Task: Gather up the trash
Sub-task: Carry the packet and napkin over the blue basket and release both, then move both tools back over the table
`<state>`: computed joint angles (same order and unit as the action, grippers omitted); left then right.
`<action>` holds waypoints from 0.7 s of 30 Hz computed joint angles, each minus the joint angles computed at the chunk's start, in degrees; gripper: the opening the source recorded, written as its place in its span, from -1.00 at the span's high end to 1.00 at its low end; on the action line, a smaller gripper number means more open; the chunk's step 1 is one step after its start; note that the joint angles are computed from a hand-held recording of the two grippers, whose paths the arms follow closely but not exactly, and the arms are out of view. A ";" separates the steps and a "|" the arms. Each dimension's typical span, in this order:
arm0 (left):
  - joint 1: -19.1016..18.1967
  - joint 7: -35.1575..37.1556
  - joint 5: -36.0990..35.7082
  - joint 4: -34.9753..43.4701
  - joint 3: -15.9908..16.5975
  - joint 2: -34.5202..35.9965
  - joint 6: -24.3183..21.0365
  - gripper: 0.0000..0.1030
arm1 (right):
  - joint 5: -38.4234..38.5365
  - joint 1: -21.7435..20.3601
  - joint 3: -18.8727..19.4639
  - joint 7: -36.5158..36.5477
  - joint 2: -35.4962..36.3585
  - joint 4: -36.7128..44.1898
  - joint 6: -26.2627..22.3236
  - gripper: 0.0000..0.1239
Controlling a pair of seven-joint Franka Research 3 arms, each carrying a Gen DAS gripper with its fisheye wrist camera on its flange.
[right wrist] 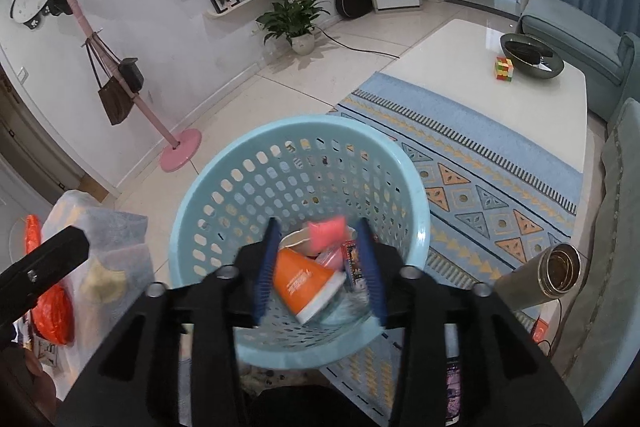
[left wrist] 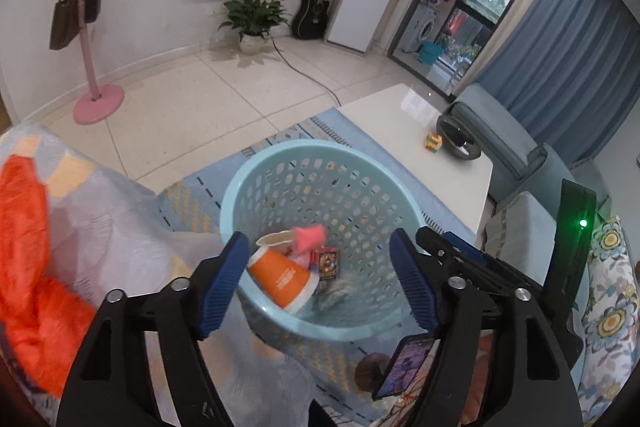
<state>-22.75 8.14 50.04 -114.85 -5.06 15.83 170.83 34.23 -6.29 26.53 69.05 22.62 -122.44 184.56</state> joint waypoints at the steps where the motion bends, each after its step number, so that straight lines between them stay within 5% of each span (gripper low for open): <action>1: -0.54 -1.45 1.31 -0.85 0.69 -0.99 0.40 -0.45 | 0.38 -1.72 2.01 -0.69 -0.41 -0.60 0.55 0.22; 6: -1.34 -12.09 11.59 -5.08 1.52 -7.04 0.13 -0.51 | -0.49 -12.95 15.24 -3.27 -2.79 -4.51 3.13 0.14; 13: 2.47 -24.09 22.34 -13.82 -2.53 -18.41 -3.03 -0.53 | -8.41 -31.02 37.78 -2.48 -3.65 -10.10 7.50 0.03; 18: 6.61 -29.87 24.19 -23.07 -5.79 -30.20 -7.74 -0.53 | -14.42 -32.52 43.24 -0.56 -3.98 -11.68 9.35 -0.06; 21: 8.97 -30.72 22.25 -29.26 -6.87 -38.20 -9.72 -0.53 | -17.07 -29.17 42.30 0.43 -4.64 -11.59 9.57 -0.11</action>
